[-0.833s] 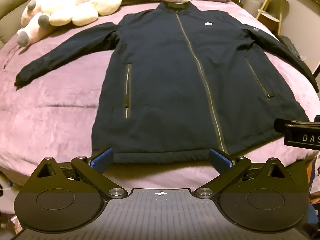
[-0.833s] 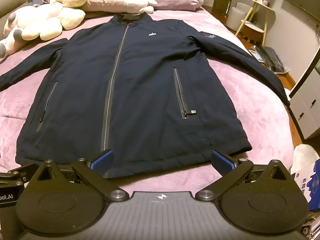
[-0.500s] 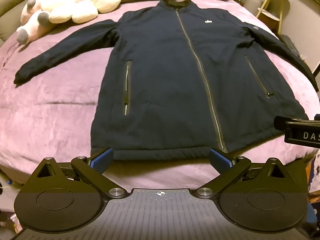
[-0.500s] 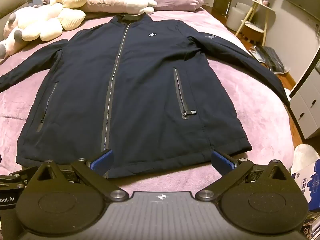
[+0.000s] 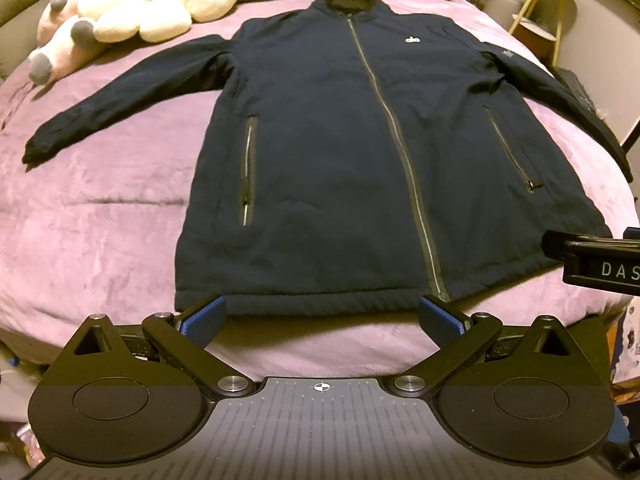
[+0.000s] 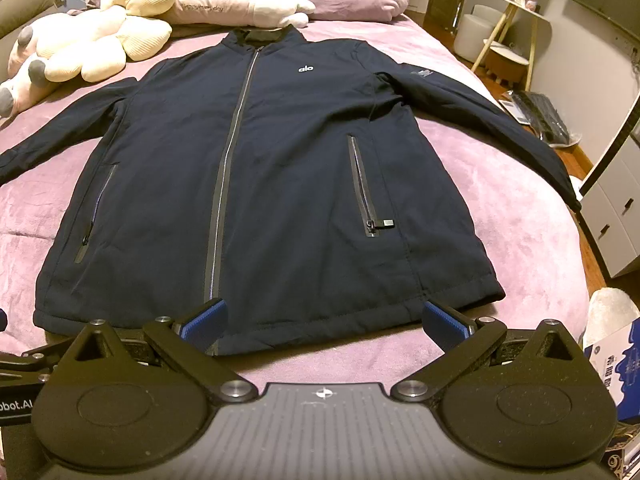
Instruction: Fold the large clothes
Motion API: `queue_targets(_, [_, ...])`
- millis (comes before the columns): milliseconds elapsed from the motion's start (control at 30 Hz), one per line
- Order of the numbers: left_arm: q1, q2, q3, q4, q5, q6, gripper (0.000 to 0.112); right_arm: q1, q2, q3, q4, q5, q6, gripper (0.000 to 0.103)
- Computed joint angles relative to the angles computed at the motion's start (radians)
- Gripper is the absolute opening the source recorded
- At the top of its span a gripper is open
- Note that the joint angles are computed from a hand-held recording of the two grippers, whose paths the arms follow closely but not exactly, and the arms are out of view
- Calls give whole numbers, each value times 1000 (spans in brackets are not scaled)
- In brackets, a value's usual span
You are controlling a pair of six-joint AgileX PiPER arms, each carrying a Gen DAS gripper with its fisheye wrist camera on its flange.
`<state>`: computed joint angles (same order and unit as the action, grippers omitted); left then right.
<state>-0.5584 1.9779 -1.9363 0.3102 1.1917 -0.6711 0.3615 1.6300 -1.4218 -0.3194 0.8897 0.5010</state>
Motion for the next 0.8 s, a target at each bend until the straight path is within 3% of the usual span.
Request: queue_targets(800, [10,-2,-3,-27,6,11,103,-1,3,5,11,-4,-2,103])
